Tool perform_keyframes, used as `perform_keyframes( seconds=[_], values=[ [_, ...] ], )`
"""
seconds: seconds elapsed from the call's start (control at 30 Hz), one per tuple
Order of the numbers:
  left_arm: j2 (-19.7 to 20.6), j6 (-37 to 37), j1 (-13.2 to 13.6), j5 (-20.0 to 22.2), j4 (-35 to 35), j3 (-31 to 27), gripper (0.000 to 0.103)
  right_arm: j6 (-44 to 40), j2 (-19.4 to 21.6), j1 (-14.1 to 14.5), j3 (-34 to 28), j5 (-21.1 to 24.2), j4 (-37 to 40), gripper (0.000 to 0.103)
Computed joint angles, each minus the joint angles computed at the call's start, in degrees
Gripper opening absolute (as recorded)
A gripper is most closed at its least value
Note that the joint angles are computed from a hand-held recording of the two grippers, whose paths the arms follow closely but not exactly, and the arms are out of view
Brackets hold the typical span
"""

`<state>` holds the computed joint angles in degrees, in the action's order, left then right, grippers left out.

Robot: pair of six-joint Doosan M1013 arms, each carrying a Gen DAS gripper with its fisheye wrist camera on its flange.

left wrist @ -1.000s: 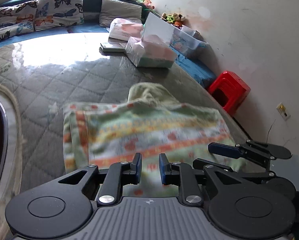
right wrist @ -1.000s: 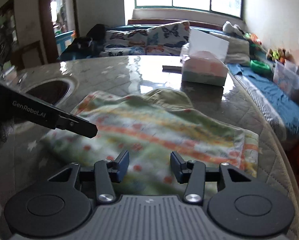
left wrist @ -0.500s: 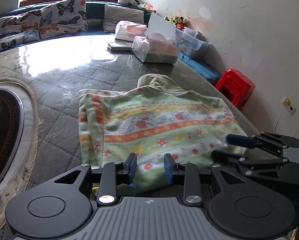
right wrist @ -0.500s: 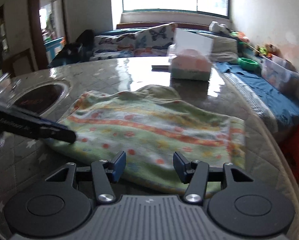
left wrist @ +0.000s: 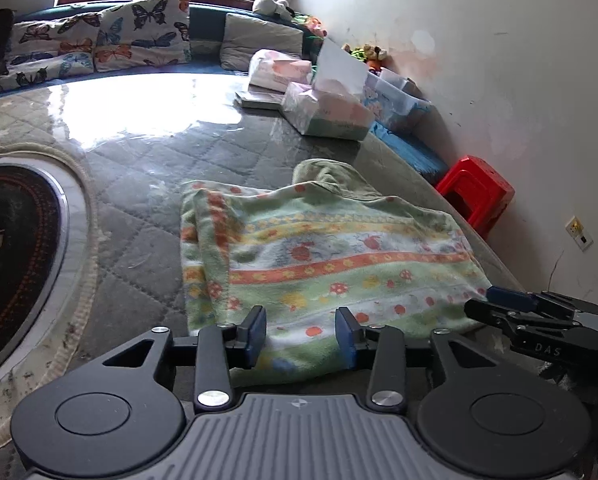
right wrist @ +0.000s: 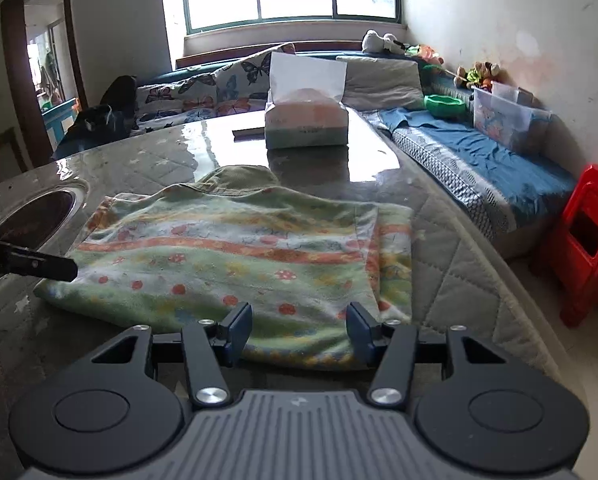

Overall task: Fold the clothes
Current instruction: 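Open both grippers and release the folded shirt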

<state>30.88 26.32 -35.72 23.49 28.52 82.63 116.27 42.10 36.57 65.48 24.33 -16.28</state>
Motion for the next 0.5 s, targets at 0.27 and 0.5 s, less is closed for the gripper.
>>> perform_keyframes(
  seconds=[0.27,0.5],
  values=[
    [-0.4,-2.2,0.1,0.7,1.5,0.6,0.046,-0.4,0.3,0.6,-0.9,0.5,-0.8,0.069],
    [-0.7,-1.8,-0.3,1.7,1.7,0.6,0.062,-1.2,0.5,1.2,-1.3,0.6,-0.3,0.083]
  ],
)
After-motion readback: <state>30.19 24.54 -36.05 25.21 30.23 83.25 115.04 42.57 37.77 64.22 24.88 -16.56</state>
